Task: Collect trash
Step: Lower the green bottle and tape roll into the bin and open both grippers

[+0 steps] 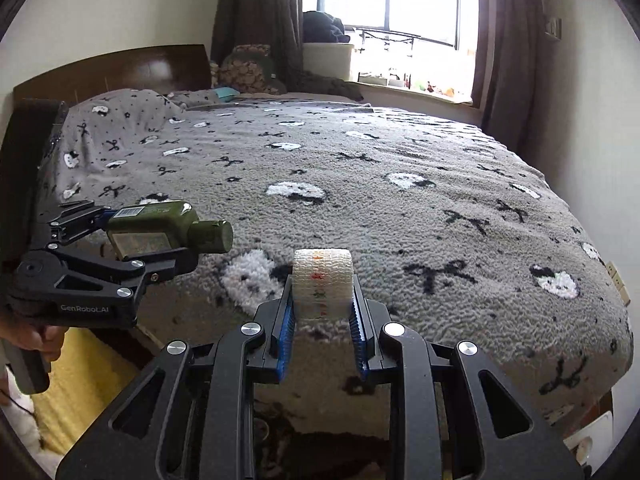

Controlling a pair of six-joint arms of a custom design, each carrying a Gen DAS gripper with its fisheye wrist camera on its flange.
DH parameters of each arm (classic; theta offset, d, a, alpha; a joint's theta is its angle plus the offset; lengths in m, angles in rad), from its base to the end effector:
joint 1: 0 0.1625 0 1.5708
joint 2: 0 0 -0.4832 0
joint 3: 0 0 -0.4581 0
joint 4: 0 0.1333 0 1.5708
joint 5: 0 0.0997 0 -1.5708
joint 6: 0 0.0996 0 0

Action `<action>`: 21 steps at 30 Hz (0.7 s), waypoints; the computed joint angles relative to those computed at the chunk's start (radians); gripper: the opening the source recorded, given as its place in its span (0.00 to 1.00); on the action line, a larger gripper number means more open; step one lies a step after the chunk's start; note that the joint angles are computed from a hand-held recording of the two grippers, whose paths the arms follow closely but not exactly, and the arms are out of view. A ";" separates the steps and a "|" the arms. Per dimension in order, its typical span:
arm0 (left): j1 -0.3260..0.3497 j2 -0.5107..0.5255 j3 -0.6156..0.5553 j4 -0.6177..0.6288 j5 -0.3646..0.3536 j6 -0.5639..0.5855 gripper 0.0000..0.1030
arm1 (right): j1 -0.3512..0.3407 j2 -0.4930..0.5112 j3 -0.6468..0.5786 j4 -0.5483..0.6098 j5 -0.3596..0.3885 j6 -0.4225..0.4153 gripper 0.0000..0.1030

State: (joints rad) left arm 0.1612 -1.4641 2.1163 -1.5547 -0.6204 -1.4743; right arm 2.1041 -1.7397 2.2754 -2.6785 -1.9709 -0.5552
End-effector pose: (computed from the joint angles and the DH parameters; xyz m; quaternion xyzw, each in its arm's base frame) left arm -0.4176 -0.2851 0.2577 0.1228 0.8444 -0.3912 0.3447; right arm 0.3082 -0.3362 0.3818 0.4389 -0.8334 0.2744 0.1937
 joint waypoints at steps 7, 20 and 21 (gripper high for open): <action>-0.085 -0.010 0.059 0.007 -0.085 -0.111 0.76 | -0.016 -0.091 0.072 0.101 -0.014 0.049 0.25; -0.098 -0.001 0.217 -0.188 -0.354 -0.148 0.76 | -0.092 -0.136 0.155 0.253 -0.007 0.124 0.25; -0.092 0.004 0.229 -0.205 -0.378 -0.147 0.76 | -0.097 -0.134 0.158 0.260 -0.007 0.127 0.25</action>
State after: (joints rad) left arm 0.0692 -1.4601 2.3455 -1.7592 -0.9985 -1.6214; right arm 2.0074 -1.8738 2.4336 -2.4188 -1.9783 -0.4278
